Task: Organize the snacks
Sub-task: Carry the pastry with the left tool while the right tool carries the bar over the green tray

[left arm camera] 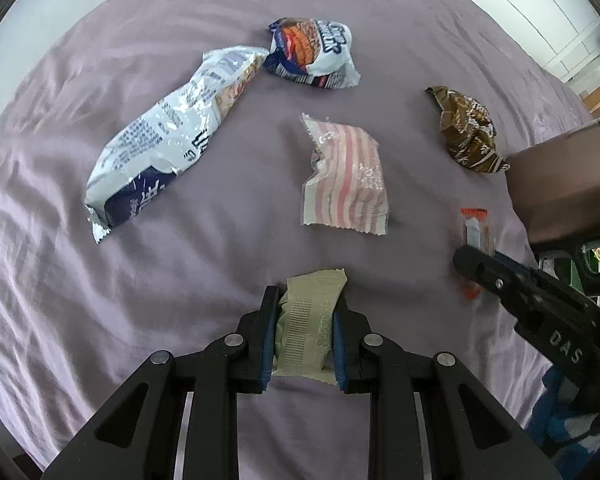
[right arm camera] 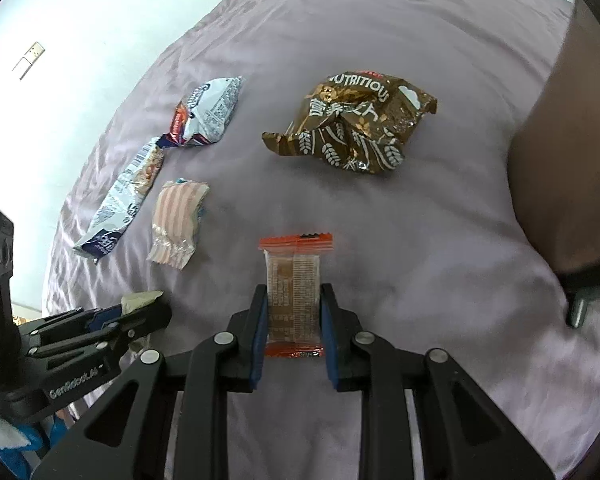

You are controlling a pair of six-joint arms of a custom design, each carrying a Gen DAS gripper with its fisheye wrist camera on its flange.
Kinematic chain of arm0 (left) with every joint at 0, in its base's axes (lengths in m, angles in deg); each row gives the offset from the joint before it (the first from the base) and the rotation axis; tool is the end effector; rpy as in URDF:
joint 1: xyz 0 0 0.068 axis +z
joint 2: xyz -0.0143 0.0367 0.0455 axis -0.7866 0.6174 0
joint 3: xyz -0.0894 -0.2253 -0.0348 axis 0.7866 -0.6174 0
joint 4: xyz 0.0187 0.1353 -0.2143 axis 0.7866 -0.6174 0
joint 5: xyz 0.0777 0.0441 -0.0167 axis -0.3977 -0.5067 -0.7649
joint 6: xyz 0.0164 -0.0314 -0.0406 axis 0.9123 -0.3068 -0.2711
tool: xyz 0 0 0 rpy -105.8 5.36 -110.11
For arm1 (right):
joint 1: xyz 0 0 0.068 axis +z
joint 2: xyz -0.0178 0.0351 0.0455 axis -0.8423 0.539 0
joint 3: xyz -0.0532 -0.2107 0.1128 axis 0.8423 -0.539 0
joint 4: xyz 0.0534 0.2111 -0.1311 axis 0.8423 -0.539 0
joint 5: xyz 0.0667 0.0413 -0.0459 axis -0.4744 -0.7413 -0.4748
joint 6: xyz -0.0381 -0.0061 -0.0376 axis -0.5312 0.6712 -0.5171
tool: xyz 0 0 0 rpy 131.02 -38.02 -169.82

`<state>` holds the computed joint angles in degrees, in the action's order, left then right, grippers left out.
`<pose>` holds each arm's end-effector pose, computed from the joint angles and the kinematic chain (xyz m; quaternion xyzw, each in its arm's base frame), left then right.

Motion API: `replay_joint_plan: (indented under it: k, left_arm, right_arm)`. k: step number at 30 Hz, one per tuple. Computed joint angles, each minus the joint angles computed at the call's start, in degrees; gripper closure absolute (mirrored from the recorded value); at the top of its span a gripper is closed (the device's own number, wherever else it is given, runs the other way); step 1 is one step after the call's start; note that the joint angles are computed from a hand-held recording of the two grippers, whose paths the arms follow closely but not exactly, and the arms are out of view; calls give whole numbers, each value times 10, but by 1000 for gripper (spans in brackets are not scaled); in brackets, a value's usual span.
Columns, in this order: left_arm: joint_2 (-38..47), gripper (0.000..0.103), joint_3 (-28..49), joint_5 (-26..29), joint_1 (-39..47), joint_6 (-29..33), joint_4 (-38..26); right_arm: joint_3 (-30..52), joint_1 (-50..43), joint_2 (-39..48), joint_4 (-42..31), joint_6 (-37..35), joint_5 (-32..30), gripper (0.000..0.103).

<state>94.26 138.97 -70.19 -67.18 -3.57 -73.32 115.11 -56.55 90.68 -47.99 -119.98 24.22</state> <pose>0.2680 -0.0700 0.1766 -0.3056 0.9331 -0.0639 0.1785 0.3860 0.0234 0.1799 -0.3490 0.9003 0.2282 0.1246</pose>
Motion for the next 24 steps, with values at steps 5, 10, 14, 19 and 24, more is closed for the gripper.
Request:
replay_joint_plan:
  k: [5, 10, 14, 19, 24]
  left_arm:
    - [0, 83, 43, -25, -20, -5, -38]
    - [0, 83, 85, -46, -40, 4, -73]
    - [15, 83, 119, -50, -68, 15, -101]
    - [51, 83, 158, -43, -123, 26, -121]
    - [124, 83, 239, -34, -185, 41, -138]
  right_arm:
    - [-16, -22, -34, -25, -32, -17, 103]
    - [-14, -57, -59, -76, -88, -26, 103]
    - [-5, -97, -73, -126, -142, -23, 103]
    - [23, -171, -68, -190, -215, -3, 103]
    - [83, -249, -31, -228, -254, 26, 103]
